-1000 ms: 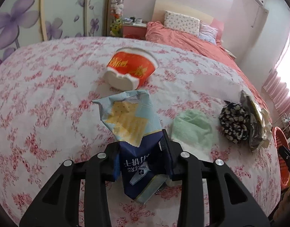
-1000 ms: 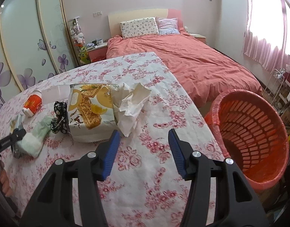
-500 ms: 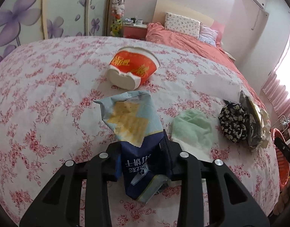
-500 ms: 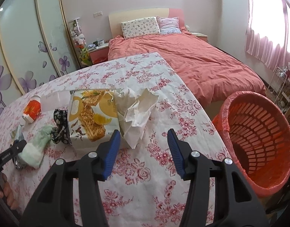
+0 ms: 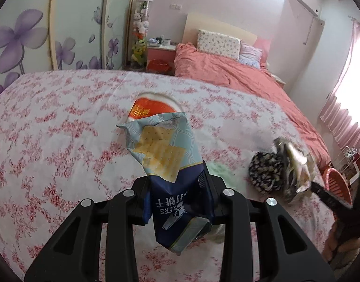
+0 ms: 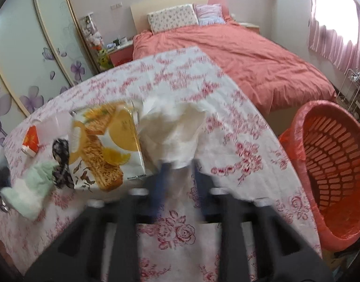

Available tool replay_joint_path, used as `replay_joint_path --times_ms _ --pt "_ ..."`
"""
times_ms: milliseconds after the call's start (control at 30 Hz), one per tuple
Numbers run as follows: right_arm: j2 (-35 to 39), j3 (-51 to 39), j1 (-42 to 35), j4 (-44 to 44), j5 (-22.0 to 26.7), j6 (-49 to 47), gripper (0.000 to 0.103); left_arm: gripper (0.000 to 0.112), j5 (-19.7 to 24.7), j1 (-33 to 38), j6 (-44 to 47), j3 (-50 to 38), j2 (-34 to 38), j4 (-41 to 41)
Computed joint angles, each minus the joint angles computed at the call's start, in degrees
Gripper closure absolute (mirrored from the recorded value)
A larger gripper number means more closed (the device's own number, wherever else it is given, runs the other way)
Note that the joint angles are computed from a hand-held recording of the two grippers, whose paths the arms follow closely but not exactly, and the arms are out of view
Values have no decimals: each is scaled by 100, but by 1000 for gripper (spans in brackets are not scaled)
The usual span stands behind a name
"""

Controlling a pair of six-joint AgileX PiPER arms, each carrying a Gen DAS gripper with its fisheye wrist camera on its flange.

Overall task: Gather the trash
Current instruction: 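Grasp the crumpled white tissue paper with the right gripper, then carry the snack bag and tissue paper toward the orange basket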

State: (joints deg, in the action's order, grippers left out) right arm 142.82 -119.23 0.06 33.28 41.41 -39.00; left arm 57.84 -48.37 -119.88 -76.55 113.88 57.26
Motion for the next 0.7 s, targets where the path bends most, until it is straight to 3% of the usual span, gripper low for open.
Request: replay_joint_path --times_ms 100,233,500,700 --pt "-507 903 -94 601 -733 -789 88 78 61 -41 136 -138 -4 41" --pt "-954 1551 -251 1296 -1217 -1650 88 78 101 -94 303 -365 33 90" --pt "-1156 1729 -516 1605 -1119 -1949 88 78 452 -296 780 -964 119 212" --pt "-1361 1962 -786 1997 -1024 -2314 88 78 403 -367 1134 -1446 356 159"
